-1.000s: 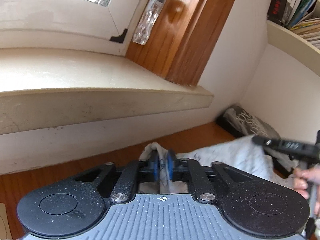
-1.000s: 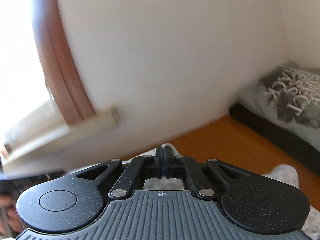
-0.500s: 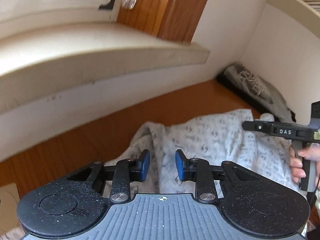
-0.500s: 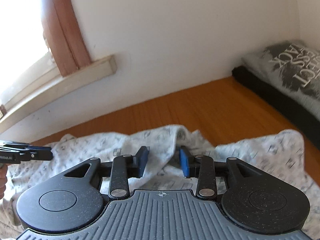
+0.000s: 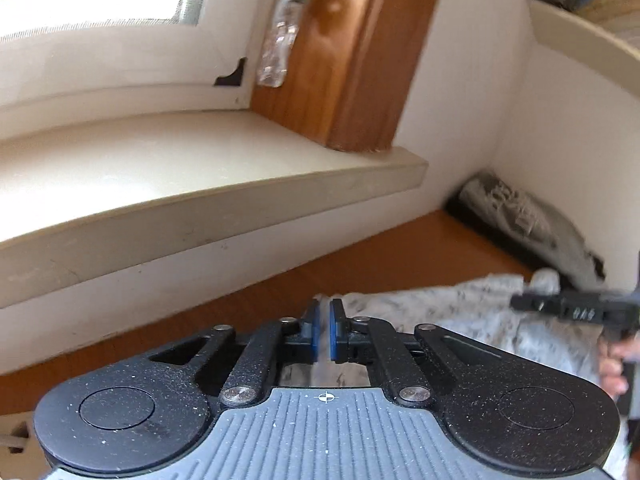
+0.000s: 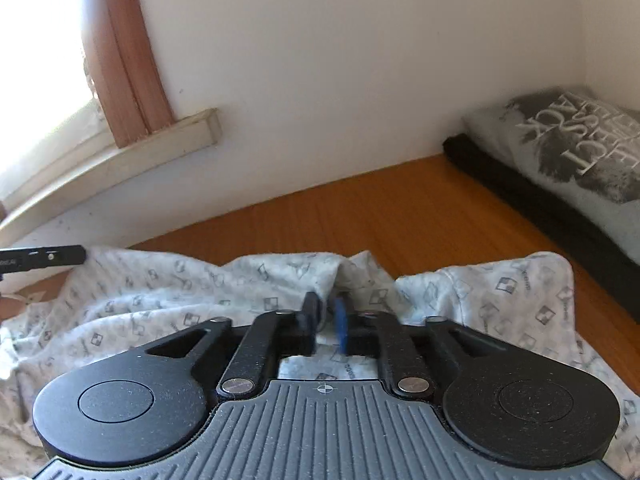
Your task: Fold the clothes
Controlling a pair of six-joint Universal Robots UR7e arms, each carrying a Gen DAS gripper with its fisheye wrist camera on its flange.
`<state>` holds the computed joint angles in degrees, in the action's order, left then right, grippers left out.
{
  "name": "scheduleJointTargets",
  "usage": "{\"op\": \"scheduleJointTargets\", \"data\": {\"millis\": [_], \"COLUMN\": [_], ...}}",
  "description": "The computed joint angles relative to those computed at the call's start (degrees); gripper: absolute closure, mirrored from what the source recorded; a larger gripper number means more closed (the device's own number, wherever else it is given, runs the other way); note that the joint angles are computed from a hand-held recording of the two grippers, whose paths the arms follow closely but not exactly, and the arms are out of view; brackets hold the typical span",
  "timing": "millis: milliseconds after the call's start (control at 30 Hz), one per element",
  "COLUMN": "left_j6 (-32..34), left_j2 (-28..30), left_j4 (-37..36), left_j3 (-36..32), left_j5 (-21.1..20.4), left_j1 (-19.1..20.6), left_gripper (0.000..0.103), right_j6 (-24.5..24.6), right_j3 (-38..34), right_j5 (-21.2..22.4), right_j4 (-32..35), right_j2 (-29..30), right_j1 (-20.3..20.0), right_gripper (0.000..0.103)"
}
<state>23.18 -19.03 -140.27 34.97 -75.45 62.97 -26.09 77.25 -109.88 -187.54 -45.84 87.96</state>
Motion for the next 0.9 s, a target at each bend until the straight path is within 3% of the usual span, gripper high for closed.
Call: {"op": "scheduleJointTargets", "data": {"millis": [67, 167, 400, 500, 567, 600, 633, 700, 833, 900], "left_j6": [0.41, 0.47, 0.91, 1.37, 2.21, 2.78, 3.43, 4.75, 3.44, 3.49], "left_j2": [-0.87, -1.94, -4.93, -5.85, -6.25, -6.43, -6.77, -7.82, -10.44, -10.33], "left_j4": [1.83, 6.54, 8.61, 6.81, 5.46, 4.66, 3.38, -0.73, -5.38, -4.43], "left_j3": [0.8, 1.25, 6.43, 8.53, 9.69, 10.32, 11.17, 13.4, 15.09, 14.2], "left_j5": [0.34, 1.43, 1.58, 0.84, 0.74, 0.72, 0.71, 0.65, -3.03, -3.26], "left_j1": [0.04, 0.15, 0.58, 0.62, 0.57, 0.54, 0.46, 0.15, 0.02, -0.14], "left_gripper": [0.08, 0.073, 0.073, 0.077, 0.094, 0.098, 0.1, 0.1, 0.101, 0.1], "right_j6": [-1.42, -1.05, 6.3, 7.28, 8.03, 7.57, 6.99, 6.65, 4.87, 4.3], "right_j3": [0.58, 1.6, 5.37, 6.05, 5.7, 5.09, 4.58, 4.23, 10.34, 12.73], "right_j5": [-0.26, 1.0, 5.0, 5.82, 6.69, 6.75, 6.77, 7.29, 9.52, 9.54], "right_j4": [-1.96, -0.21, 5.9, 5.65, 5.45, 5.18, 5.09, 5.34, -1.09, -1.27], "right_j2": [0.05, -0.73, -2.96, -2.71, -2.06, -1.45, -0.94, -0.65, -4.91, -7.08], "right_j1": [0.6, 1.46, 1.36, 1.31, 1.39, 1.54, 1.65, 1.68, 1.67, 1.77], "right_gripper": [0.08, 0.074, 0.068, 0.068, 0.068, 0.068, 0.072, 0.099, 0.1, 0.101]}}
